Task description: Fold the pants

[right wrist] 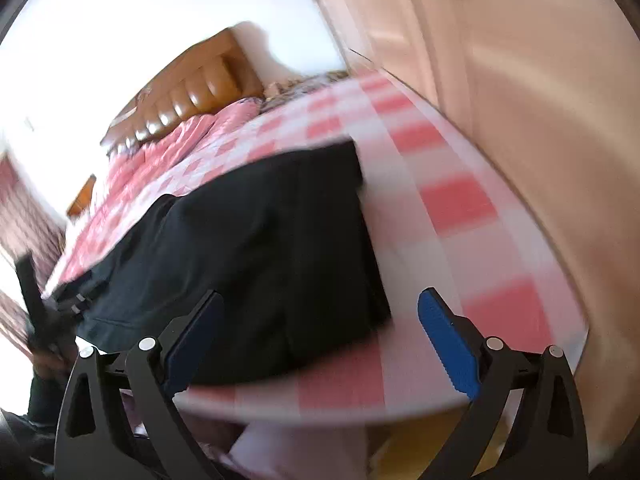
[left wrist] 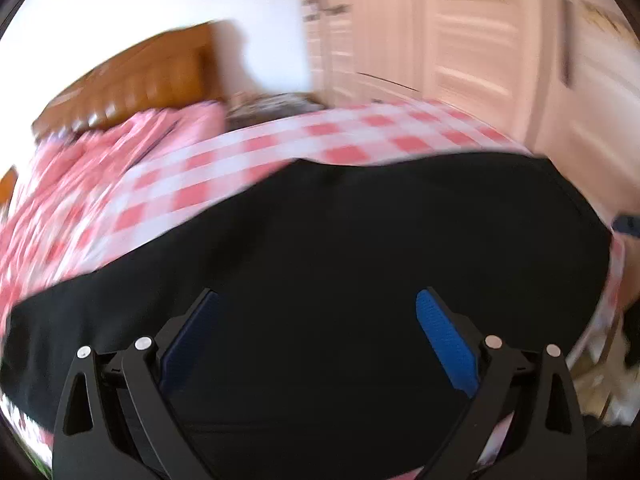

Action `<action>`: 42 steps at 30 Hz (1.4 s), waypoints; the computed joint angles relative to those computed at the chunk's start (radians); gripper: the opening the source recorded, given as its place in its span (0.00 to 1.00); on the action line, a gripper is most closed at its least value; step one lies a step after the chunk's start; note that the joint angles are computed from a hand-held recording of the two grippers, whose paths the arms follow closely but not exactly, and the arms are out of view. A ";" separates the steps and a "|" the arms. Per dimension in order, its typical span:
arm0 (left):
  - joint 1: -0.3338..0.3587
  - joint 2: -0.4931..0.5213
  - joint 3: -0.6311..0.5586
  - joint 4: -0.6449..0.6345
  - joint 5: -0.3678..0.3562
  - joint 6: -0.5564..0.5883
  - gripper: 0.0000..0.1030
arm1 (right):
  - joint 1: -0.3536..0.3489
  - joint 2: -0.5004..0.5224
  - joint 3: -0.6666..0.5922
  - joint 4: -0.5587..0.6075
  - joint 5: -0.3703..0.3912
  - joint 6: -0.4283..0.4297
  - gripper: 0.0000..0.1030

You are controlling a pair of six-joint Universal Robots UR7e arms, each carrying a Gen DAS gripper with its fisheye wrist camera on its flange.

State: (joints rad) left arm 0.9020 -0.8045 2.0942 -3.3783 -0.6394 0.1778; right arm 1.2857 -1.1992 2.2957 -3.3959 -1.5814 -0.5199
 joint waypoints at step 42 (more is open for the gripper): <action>0.045 0.078 -0.062 0.111 -0.113 -0.101 0.99 | 0.096 0.314 -0.015 -0.581 -0.057 0.028 0.18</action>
State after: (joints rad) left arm 0.9467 -0.7266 2.0320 -3.2669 -0.7520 0.0767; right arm 1.3814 -0.8853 2.2808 -3.9771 -1.6384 -0.4921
